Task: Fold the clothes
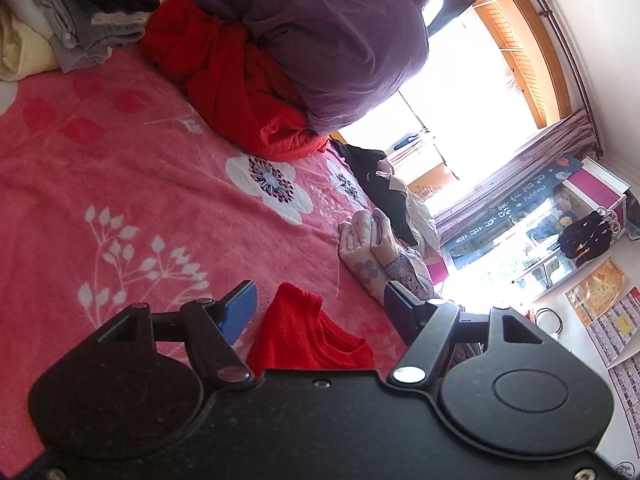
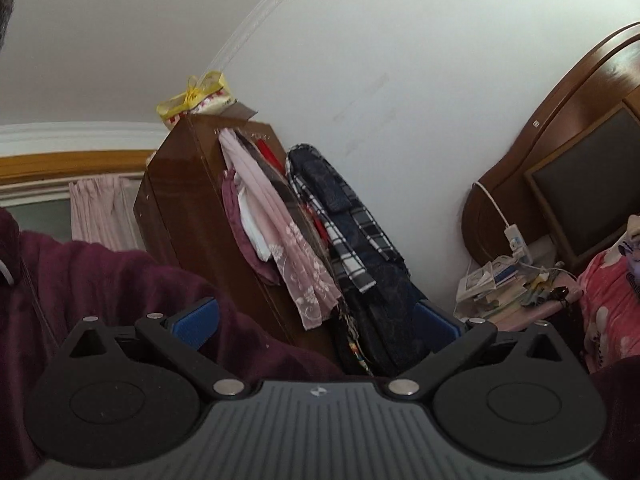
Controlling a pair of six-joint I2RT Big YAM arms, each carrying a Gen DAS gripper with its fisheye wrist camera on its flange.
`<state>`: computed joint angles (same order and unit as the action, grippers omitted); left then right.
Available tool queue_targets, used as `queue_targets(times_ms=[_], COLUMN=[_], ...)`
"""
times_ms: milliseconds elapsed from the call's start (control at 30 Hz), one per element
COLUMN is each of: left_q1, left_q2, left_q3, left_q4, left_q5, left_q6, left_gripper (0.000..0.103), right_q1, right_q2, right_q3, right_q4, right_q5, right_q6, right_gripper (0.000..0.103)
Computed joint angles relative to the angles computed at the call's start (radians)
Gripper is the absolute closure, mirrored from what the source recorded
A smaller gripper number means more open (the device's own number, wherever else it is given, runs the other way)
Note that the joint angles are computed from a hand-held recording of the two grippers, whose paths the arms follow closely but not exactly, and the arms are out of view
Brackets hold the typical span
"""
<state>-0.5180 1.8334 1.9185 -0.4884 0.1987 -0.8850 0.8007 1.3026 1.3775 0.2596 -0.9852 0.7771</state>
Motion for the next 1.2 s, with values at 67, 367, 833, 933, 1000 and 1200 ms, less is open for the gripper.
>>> queue_targets(times_ms=[67,367,833,933,1000,1200], left_q1=[-0.002,-0.006,-0.037,-0.075,-0.089,-0.096], left_q2=[0.001,-0.006,-0.025,-0.008,-0.003,0.063], left_q3=[0.003,-0.016,-0.122,-0.136,-0.162,-0.099], left_q4=[-0.002,0.033,-0.053,-0.061,-0.029,-0.046], left_q5=[0.002,0.022,-0.110,-0.148,-0.167,-0.201], left_q6=[0.015,0.026,0.360,0.482,0.479,0.501], left_gripper=[0.034,0.033,0.033,0.033,0.033,0.033], right_q1=[0.002,-0.057,-0.536,-0.619,-0.649,-0.709], right_q2=[-0.011,0.002,-0.248,-0.196,-0.163,-0.089], right_q3=[-0.004,0.038,-0.388,-0.392,-0.422,-0.471], right_q4=[-0.023,-0.182,-0.242,-0.440,-0.446,-0.392], right_q5=[0.005,0.064,0.691,0.899,0.972,1.022], right_q6=[-0.047,-0.184,-0.045,-0.235,-0.262,-0.178], right_gripper=[0.002,0.011,0.001,0.001,0.001,0.011])
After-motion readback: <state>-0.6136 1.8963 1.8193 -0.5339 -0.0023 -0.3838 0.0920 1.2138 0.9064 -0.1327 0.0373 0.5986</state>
